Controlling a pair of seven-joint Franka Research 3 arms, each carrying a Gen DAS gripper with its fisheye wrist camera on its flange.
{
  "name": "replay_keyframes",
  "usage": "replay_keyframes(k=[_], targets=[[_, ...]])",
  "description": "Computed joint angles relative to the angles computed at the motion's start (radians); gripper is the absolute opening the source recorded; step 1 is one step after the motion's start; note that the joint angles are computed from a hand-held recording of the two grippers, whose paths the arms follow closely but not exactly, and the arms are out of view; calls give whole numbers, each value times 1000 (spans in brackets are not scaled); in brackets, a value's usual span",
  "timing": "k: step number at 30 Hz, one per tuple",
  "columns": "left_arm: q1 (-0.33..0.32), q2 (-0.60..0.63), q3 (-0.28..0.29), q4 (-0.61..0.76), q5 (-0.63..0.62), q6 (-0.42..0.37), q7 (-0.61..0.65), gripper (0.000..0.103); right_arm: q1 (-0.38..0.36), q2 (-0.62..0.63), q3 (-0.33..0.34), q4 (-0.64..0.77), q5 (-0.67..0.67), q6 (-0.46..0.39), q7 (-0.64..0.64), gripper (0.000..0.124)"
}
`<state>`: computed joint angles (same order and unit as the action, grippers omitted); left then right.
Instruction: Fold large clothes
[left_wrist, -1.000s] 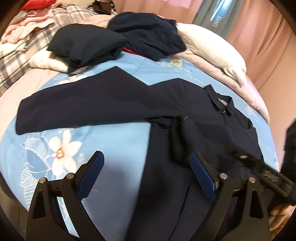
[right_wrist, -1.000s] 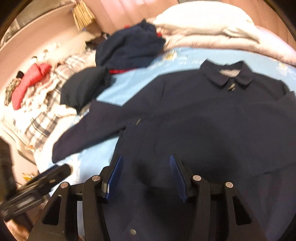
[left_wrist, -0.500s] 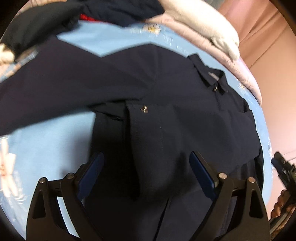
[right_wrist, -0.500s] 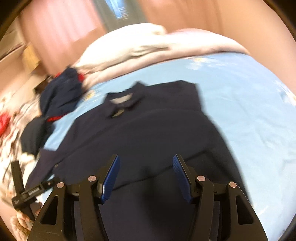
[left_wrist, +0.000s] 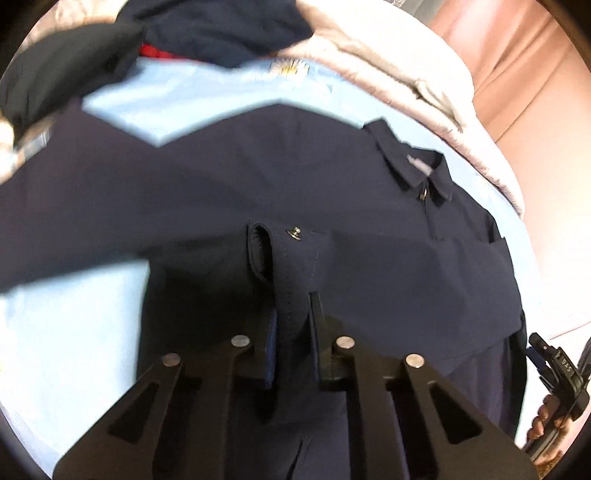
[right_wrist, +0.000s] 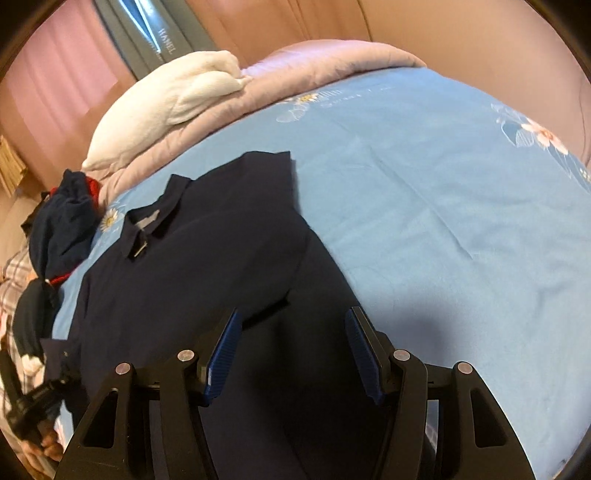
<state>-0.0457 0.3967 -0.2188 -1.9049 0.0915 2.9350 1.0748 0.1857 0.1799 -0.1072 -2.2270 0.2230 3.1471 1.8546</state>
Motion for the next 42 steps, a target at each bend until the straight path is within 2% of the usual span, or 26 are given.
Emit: replay_keyframes(k=[2, 3, 7, 10, 13, 15, 17, 26, 30, 35, 42], targets=[[-66, -2, 75, 30, 86, 6, -50, 11, -1, 3, -3, 5, 1, -6, 2, 59], [-73, -1, 83, 46, 108, 7, -56, 11, 7, 1, -14, 2, -6, -5, 11, 59], [-73, 0, 94, 104, 154, 6, -67, 11, -49, -13, 45, -15, 50, 10, -45, 59], [-93, 6, 125, 151, 208, 0, -92, 11, -34, -12, 33, -13, 45, 9, -51, 59], [-48, 16, 80, 178, 178, -2, -52, 11, -2, -12, 1, -14, 16, 8, -31, 59], [-55, 24, 90, 200, 186, -24, -55, 11, 6, -13, -7, -17, 3, 10, -25, 59], [-81, 33, 124, 214, 225, -34, -79, 11, 14, -13, -14, -18, -8, 11, -20, 59], [-58, 115, 103, 287, 205, -117, -63, 11, 79, -6, -85, -16, -101, 4, 60, 59], [-52, 141, 98, 303, 190, -146, -54, 11, 87, -1, -97, -13, -132, -2, 82, 59], [-50, 174, 98, 328, 180, -185, -46, 12, 132, 3, -150, -15, -194, 4, 148, 59], [-67, 195, 121, 343, 199, -209, -67, 14, 97, 9, -114, -14, -184, -1, 132, 59]])
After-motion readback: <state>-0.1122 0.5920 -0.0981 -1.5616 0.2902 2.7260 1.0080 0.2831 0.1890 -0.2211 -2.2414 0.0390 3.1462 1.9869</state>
